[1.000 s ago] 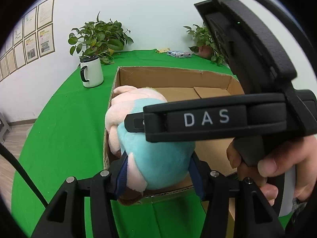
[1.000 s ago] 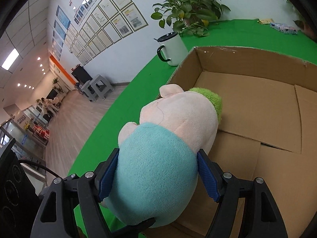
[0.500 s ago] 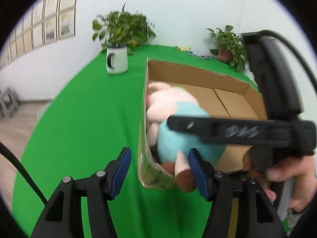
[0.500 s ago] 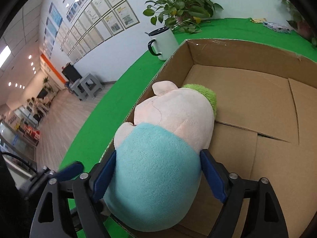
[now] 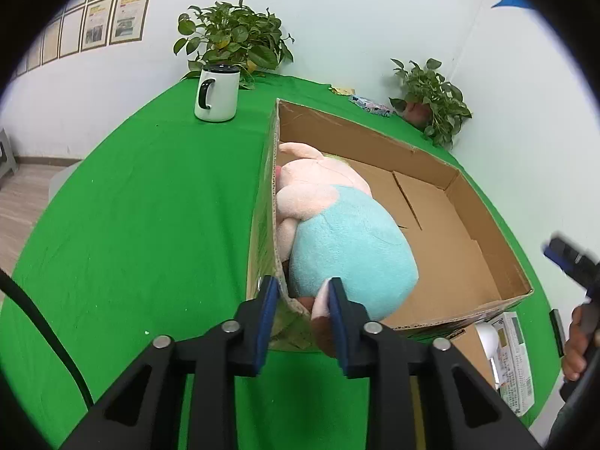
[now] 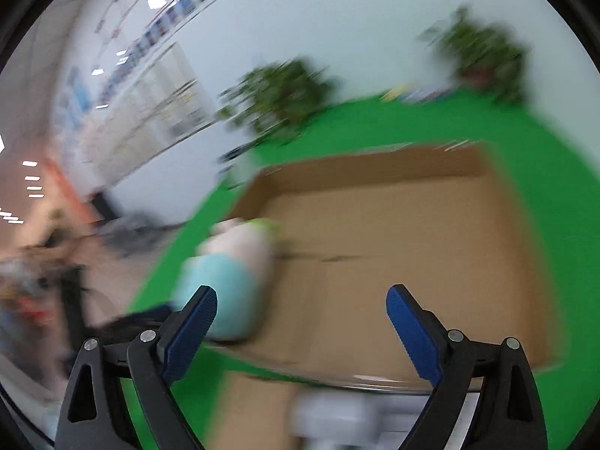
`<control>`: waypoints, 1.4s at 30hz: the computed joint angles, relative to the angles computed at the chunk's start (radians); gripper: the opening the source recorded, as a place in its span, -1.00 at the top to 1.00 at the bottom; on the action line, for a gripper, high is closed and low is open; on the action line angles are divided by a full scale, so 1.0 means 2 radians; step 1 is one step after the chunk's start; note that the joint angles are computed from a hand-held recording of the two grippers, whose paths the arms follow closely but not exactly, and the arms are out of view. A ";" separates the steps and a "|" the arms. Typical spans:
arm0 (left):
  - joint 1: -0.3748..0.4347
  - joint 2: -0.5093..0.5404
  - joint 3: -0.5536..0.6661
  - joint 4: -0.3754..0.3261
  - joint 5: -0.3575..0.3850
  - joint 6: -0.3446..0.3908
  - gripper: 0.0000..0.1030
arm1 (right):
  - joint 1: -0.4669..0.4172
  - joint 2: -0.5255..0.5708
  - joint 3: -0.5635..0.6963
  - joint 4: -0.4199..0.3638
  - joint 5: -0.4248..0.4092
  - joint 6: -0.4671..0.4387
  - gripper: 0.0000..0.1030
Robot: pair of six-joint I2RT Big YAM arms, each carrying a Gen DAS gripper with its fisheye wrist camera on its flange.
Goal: Organize objects
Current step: 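Carry the plush toy into the cardboard box and open the right tool, then withdraw the right tool from the box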
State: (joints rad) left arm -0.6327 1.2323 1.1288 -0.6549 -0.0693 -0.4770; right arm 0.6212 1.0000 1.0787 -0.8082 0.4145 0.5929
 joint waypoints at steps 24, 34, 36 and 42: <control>-0.062 0.009 0.030 -0.050 -0.066 -0.005 0.92 | -0.140 -0.066 -0.075 -0.097 -0.076 0.022 0.57; -0.151 -0.094 -0.015 -0.028 -0.171 -0.043 -0.64 | 0.124 -0.150 -0.079 -0.119 0.053 0.102 -0.99; -0.164 -0.101 -0.022 -0.028 -0.145 -0.055 -0.64 | 0.211 -0.138 -0.077 -0.133 0.079 0.156 -0.99; -0.195 -0.086 -0.049 -0.013 -0.067 -0.093 -0.64 | 0.370 -0.067 -0.056 -0.128 0.084 0.256 -0.99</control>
State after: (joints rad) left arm -1.0219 1.0605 1.0316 -0.6800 -0.2030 -0.6621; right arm 1.3612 0.8664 0.9672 -1.0641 0.5822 1.1043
